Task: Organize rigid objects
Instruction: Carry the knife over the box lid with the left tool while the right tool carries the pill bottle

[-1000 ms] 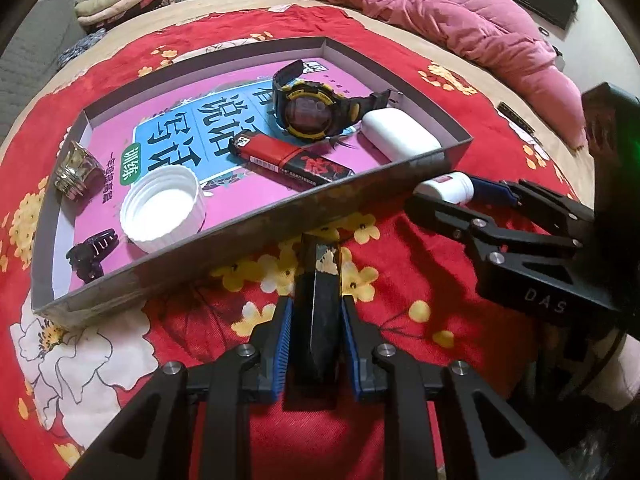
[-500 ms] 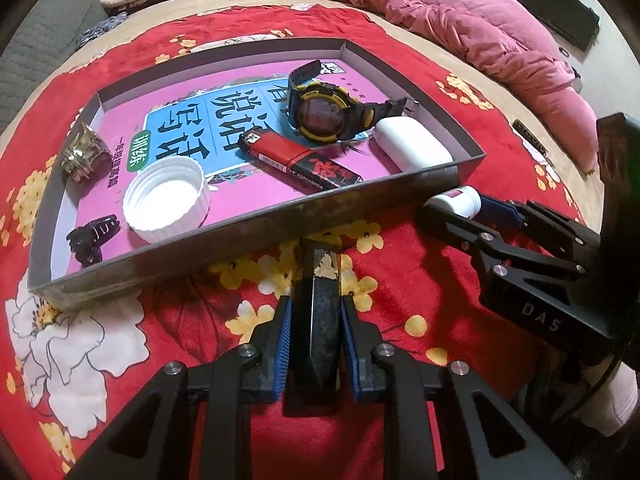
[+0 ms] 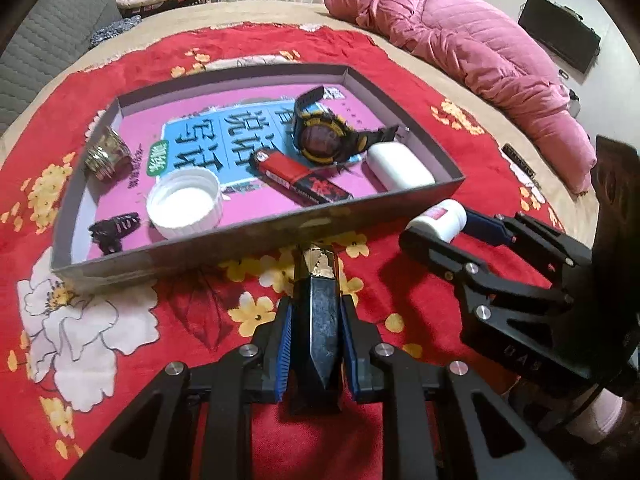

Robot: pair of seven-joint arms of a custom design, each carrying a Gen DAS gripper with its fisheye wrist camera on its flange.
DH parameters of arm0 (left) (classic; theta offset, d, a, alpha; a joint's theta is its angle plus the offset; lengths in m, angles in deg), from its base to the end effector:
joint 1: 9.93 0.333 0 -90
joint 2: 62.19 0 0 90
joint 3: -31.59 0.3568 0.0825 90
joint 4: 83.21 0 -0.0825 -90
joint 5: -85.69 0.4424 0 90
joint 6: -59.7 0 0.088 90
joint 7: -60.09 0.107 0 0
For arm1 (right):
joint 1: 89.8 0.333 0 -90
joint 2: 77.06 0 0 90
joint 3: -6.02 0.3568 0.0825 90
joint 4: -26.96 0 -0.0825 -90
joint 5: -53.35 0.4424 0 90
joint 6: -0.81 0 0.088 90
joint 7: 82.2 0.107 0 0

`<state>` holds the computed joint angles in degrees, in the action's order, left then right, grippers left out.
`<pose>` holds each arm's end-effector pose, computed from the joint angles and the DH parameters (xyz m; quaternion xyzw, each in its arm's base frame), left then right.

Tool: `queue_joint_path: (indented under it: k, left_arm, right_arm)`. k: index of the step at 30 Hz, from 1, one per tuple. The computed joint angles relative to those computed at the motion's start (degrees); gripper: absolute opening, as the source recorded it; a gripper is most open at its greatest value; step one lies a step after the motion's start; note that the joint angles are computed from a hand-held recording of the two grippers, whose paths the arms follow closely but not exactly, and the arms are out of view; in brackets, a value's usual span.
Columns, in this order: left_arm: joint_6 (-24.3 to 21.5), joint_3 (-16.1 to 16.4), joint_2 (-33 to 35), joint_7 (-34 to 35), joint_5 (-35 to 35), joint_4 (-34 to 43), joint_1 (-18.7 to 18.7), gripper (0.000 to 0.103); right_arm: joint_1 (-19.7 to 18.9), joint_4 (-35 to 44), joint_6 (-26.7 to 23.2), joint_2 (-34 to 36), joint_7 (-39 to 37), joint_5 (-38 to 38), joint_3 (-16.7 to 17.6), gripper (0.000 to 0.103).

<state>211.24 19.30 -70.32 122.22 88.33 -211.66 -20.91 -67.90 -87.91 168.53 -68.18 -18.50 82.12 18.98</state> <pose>0.5364 -0.2361 0.4979 -0.6944 0.6674 -0.2417 0.1179 0.5816 0.3598 0.4747 -0.8136 0.4286 -0.1178 0.3749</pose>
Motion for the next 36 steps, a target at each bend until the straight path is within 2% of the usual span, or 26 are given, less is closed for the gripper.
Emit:
queue_joint_path:
  k: [4,8,23,36]
  left_arm:
    - [0.2,-0.1,-1.2,-2.1,1.2,-0.6,0.6,0.022]
    - [0.3,-0.3,-2.1,-4.2,2.8,-0.9,1.1,0.022]
    - [2.0,-1.0,-4.5,-10.0,8.9,-1.3,3.3,0.022]
    - [2.1,-1.1,-4.3,-12.7,11.6,-0.2,4.3,0.022]
  right_arm:
    - [-1.5,-0.2,1.2,-0.8,-6.0,6.9,2.2,0.048]
    - [-0.9,-0.3,2.4,-1.5,-9.7,10.2,2.3,0.048]
    - [0.9,-0.2,6.0,-2.4,-14.3,12.9,1.8,0.048]
    - [0.1,1.0,8.1,-1.5,-15.7,13.7,2.9,0.048]
